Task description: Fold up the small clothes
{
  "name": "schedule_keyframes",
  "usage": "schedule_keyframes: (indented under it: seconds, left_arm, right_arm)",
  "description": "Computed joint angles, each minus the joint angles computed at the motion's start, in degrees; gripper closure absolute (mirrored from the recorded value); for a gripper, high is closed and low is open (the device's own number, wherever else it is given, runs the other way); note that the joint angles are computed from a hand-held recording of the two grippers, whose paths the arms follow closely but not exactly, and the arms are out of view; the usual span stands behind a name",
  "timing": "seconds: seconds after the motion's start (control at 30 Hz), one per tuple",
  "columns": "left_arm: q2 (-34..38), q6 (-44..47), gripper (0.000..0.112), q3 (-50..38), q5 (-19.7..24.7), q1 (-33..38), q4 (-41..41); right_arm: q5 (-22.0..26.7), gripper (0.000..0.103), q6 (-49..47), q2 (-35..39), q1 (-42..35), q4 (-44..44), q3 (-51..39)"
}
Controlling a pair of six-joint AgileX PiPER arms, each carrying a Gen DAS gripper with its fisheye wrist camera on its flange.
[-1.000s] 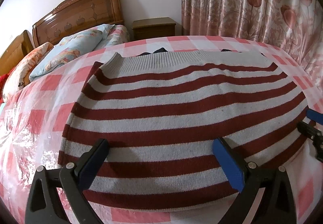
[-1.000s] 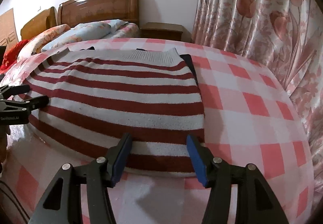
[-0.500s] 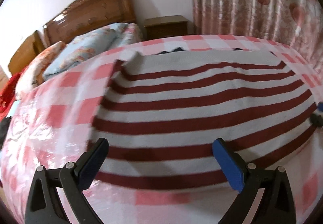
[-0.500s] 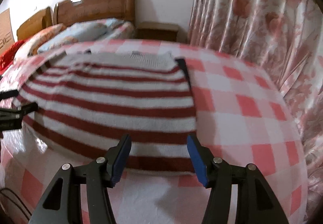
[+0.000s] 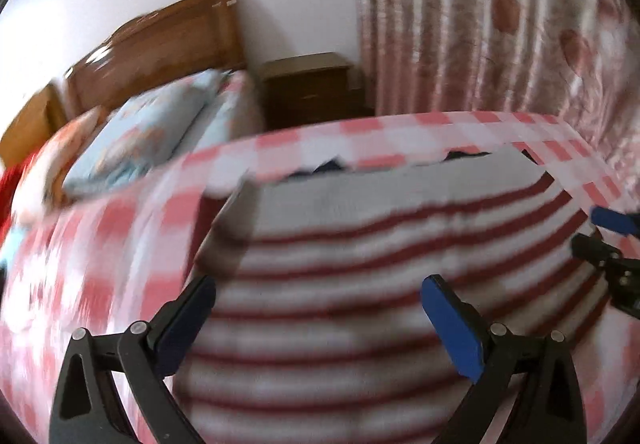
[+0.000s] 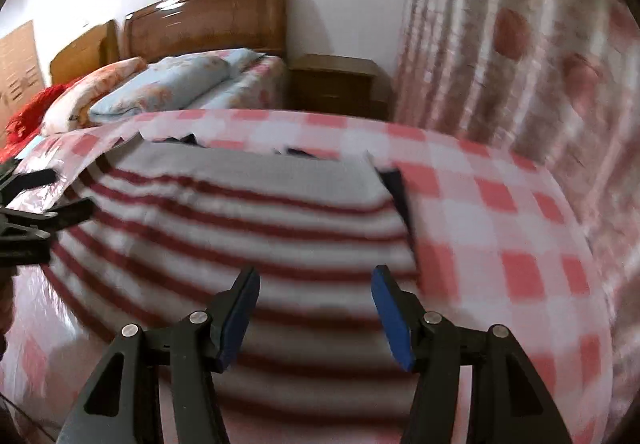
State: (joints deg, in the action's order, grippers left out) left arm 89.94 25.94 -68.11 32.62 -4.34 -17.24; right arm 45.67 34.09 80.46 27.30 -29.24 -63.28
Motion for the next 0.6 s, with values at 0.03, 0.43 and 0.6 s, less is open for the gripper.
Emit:
schedule_keyframes:
  seconds: [0.03,0.43,0.6]
  left_arm:
    - [4.57,-3.32,0.009,-4.82,1.08,-1.62,4.25]
    - [26.39,0.33,0.009,-29.23,9.53,5.19,-2.39]
    - [27.4,-2.02,0.009,-30.65,10.29,5.88,-3.15]
  right_arm:
    - [1.05,0.044,-1.92,3.59,-0.57,0.93,-3.55]
    - [-2.31,0.041,-10.4,19.01,-12.26,12.92,-19.41]
    - [-4.92,0.038,-10.54,20.48,-11.84,9.75,-18.37]
